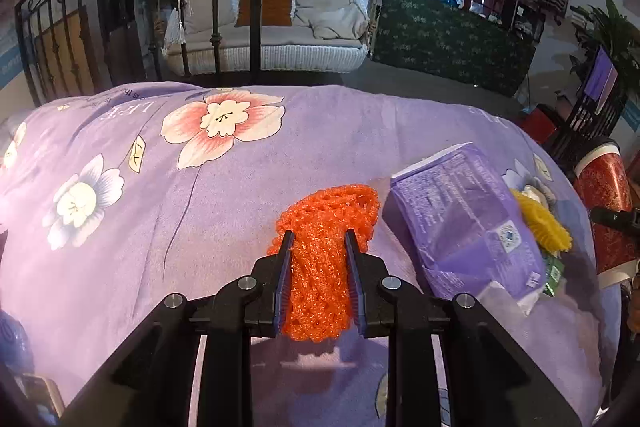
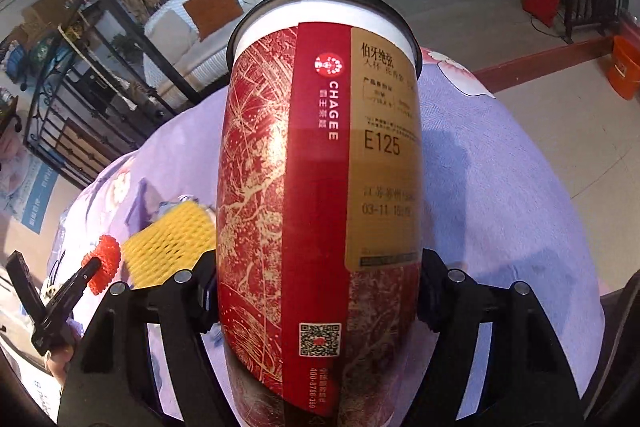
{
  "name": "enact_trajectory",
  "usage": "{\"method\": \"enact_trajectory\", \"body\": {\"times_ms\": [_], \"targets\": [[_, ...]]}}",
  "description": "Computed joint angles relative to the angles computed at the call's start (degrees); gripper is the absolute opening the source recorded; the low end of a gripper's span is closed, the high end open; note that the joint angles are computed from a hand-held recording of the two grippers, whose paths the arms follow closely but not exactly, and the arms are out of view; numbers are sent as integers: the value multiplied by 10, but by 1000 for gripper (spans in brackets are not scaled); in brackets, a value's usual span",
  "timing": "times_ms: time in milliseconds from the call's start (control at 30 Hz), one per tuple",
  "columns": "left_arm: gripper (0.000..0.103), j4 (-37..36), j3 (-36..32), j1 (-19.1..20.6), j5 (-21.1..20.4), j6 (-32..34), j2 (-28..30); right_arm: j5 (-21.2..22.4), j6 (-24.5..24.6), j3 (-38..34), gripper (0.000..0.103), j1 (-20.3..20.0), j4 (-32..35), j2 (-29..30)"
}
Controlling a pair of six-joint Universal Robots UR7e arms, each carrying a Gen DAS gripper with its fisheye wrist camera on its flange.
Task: Collect trash
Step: 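Carry the cup to the bin and open the right gripper while the left carries the net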
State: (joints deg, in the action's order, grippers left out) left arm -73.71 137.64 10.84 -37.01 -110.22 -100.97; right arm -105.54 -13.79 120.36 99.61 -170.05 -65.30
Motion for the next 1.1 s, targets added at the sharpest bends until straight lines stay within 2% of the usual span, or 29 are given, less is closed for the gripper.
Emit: {"method": "enact_trajectory", "body": {"times_ms": [167, 267, 500, 833, 1100], "targets": [[24, 29, 3, -76, -24, -69, 5, 29, -9, 58, 72, -4, -26, -56], [24, 9, 9, -112, -33, -85, 16, 40, -16, 96, 72, -7, -45, -90], [24, -96, 11, -161, -36, -52, 90, 48, -30, 175, 72, -16, -84, -166], [24, -324, 12, -164, -25, 81, 210, 41, -65, 270, 72, -53, -135, -292], [24, -551, 11, -137, -32, 233, 304, 58, -80, 312, 72, -134, -104, -414]]}}
